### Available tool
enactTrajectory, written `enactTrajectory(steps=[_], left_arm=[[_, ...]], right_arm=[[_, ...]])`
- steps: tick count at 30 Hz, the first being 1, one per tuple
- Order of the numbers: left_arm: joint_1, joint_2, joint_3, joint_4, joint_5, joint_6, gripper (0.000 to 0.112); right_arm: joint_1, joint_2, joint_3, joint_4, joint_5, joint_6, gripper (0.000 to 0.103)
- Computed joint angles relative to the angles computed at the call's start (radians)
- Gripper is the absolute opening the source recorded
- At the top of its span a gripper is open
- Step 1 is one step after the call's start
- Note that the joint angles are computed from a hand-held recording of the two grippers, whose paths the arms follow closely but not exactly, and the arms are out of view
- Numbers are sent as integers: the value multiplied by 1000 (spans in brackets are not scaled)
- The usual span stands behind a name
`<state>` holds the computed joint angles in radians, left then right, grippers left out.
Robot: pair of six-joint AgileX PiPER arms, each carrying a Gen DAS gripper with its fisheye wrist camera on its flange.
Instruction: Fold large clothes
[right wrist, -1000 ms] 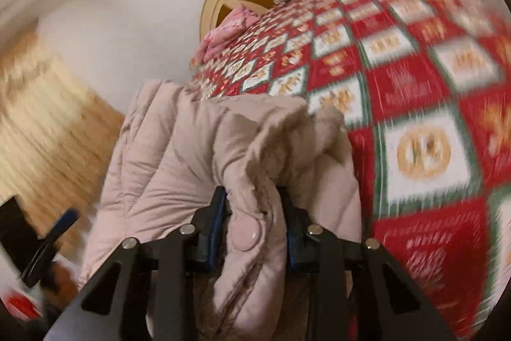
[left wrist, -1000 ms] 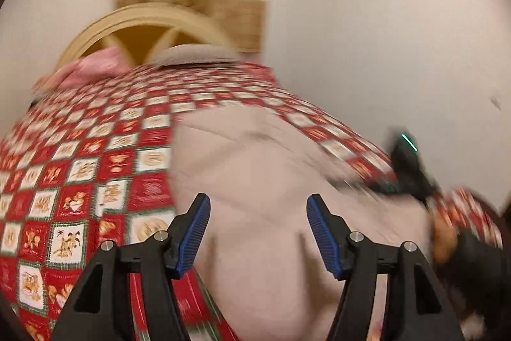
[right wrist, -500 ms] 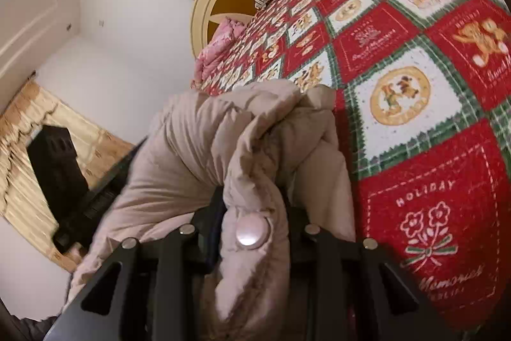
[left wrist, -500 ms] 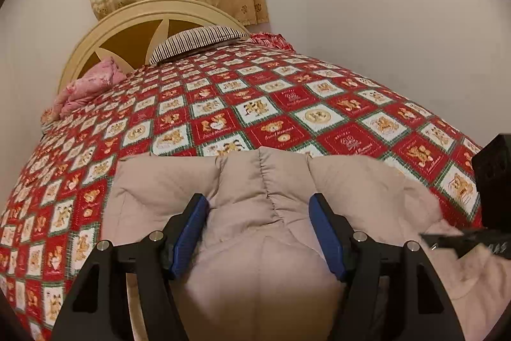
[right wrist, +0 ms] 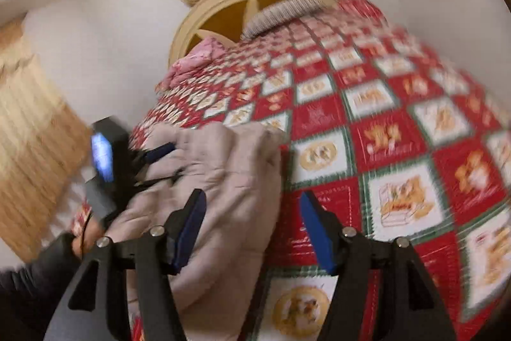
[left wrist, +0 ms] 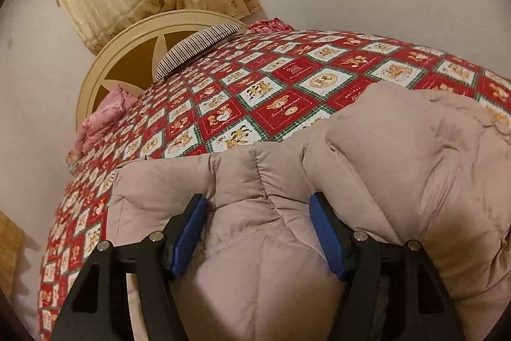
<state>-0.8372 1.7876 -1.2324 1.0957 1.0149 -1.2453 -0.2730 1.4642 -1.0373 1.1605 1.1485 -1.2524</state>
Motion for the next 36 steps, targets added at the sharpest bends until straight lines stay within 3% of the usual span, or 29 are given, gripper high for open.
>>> enactTrajectory(steps=[4,8,17,21,25,27,29,30,31,32,34,36], left_arm=[[-1,2,0,5,9,0,67],[2,8,-6,1,8,8,67],[6,-7,4,-26,-35,60,67],[16,-24,24,-34,-81,66,67],[-5,-17,27,-3,-48,31,67],[-19,-16,30,4,-24,23,67],[-26,-21,39,15,-20,8,67],[-26,-21,40,16,-21,4,67],[-24,-20,38,15,-22,4,67],[-24,-19,36,16,-20,2,67],[-27,-20,39,24,-15,-9,67],[-27,-23,41,26,-15,-16,67]], right_arm=[[99,-100,55,18,-34,-40,63],[303,-100,140,-136,-317,52,46],[181,13,301,89,-194,3,43],[172,-35,377,133,-212,-68,43],[193,-39,296,12,-205,56,42],[210,-87,234,-108,-194,148,44],[181,-132,210,-117,-148,157,48],[153,-153,192,-91,-122,144,52],[142,-168,167,-73,-119,141,66],[157,-174,136,-74,-143,156,78],[261,-150,45,-181,-268,280,80],[336,-59,-40,-233,-331,360,80]])
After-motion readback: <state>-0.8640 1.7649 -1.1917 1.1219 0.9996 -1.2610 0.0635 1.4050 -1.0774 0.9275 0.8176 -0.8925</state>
